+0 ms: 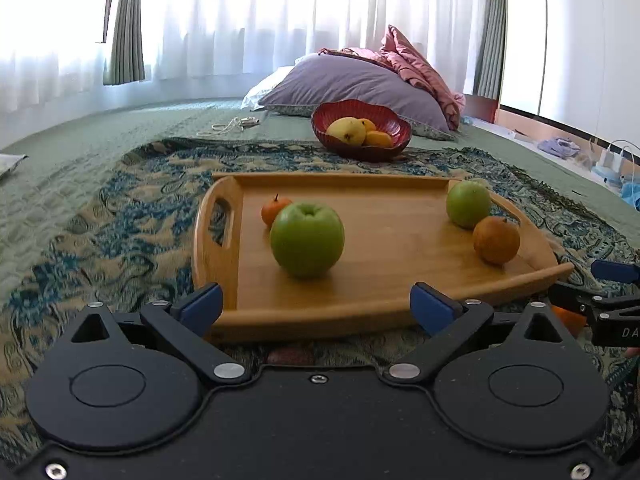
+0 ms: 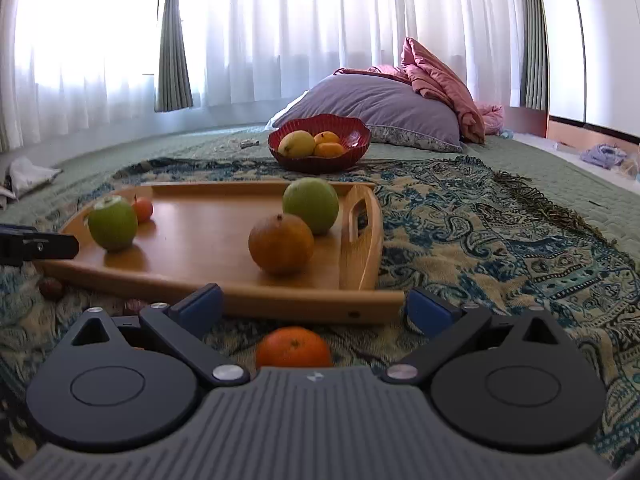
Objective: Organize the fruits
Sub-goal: 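Move the left tool to a date while the right tool approaches a mandarin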
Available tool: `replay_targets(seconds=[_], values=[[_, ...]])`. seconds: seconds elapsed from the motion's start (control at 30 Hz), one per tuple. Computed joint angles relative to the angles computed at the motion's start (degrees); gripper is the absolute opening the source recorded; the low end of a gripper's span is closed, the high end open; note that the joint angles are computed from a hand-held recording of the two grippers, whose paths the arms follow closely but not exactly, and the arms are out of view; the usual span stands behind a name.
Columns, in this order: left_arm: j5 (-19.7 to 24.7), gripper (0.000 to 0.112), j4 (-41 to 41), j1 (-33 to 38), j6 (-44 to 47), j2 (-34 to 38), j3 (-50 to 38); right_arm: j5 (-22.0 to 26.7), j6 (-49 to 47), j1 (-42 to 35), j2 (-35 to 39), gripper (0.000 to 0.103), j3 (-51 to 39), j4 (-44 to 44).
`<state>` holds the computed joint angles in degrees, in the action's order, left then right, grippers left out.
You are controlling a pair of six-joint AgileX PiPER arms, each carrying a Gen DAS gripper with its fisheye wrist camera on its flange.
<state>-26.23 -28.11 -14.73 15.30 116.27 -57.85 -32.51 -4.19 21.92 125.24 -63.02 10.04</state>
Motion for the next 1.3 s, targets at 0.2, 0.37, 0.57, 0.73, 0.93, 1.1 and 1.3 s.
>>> replay_targets(seconds=[0.2, 0.37, 0.57, 0.73, 0.93, 1.1, 1.3], values=[[-2.45, 0.1, -3.4, -0.97, 2.55, 1.84, 0.78, -0.11, -2.03, 1.02, 0.62, 0.103, 0.49, 2.92], [-1.4, 0.1, -3.1, -0.46, 0.45, 3.54, 0.18, -0.74, -4.16, 1.78, 1.5, 0.103, 0.73, 5.08], [-0.25, 0.098, -2.79, 0.49, -1.38, 5.1, -1.2, -0.23, -10.8, 3.42, 2.85, 0.103, -0.78, 10.08], [-1.07, 0.091, -5.01, -0.26, 1.84, 6.26, -1.8, -2.32, -10.1, 3.62, 3.01, 0.103, 0.21, 8.55], [-2.52, 0.083, -7.39, -1.22, 4.13, 6.92, -1.94, -0.88, -5.7, 2.22, 2.98, 0.098, -0.11, 4.56], [-4.72, 0.077, -9.5, -2.13, 5.55, 7.58, -1.66, -0.78, -2.27, 1.4, 3.54, 0.087, -0.37, 2.26], [-6.81, 0.072, -5.99, -1.69, 0.75, 7.61, -0.07, -1.84, -5.27, 2.18, 4.39, 0.074, -0.72, 5.6]])
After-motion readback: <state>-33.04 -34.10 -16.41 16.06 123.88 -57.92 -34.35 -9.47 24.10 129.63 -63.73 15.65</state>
